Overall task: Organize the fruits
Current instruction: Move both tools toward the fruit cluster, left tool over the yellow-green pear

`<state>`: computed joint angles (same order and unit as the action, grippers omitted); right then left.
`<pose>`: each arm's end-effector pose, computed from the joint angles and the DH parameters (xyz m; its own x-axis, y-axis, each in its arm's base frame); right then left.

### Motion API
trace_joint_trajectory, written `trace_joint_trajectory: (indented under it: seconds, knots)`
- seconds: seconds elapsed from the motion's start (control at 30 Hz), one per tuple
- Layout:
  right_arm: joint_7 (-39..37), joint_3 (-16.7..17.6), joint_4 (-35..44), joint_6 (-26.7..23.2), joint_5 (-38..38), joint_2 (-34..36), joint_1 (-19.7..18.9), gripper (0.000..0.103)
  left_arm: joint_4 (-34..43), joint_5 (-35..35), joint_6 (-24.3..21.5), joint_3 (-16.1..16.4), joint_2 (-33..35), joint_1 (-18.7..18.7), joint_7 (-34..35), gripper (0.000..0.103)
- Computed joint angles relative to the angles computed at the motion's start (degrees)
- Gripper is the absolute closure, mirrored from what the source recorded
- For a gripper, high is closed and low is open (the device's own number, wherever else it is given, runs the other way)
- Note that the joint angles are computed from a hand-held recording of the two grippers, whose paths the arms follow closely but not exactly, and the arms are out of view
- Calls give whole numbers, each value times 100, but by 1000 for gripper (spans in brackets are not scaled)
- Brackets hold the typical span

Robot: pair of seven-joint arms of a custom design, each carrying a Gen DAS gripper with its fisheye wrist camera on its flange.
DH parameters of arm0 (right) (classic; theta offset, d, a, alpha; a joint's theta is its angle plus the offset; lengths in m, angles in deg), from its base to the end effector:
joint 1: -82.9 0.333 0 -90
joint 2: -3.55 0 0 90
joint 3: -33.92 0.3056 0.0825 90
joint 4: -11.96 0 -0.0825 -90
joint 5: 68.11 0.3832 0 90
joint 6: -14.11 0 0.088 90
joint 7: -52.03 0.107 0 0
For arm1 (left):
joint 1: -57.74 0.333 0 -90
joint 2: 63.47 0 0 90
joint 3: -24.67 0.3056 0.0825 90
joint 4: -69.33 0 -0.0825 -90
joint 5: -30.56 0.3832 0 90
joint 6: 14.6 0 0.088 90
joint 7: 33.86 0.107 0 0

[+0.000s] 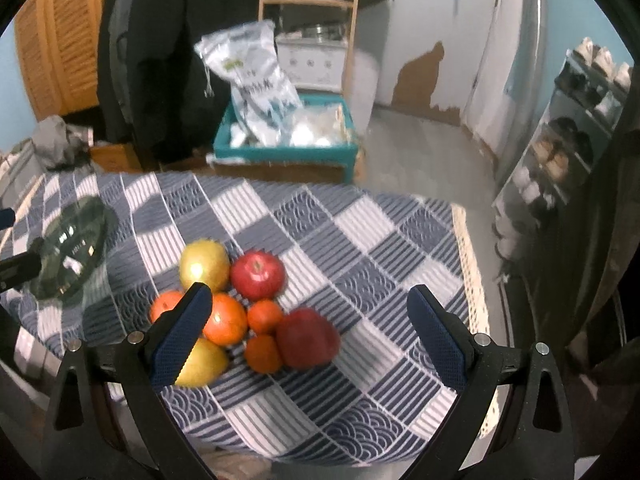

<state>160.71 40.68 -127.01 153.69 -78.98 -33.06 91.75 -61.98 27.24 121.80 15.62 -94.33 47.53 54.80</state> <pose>0.3945 0.1188 0.5922 0.0313 -0.9980 0.0543 -0.7761 -0.0585 -0.6278 0.4127 -0.1583 0.6110 -0.2804 -0.9598 -0.0102 -0.7780 0.2335 -0.5833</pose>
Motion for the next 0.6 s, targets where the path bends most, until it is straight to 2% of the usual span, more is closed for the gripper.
trace_joint_trajectory:
  seconds: [0.4, 0.6]
  knots:
    - [-180, -209, -283, -379, 317, -2, 45, 10, -7, -7, -81, -187, 359, -222, -93, 1]
    - [-268, -271, -325, -486, 483, 125, 55, 10, 88, -75, -326, -222, 681, -328, -114, 1]
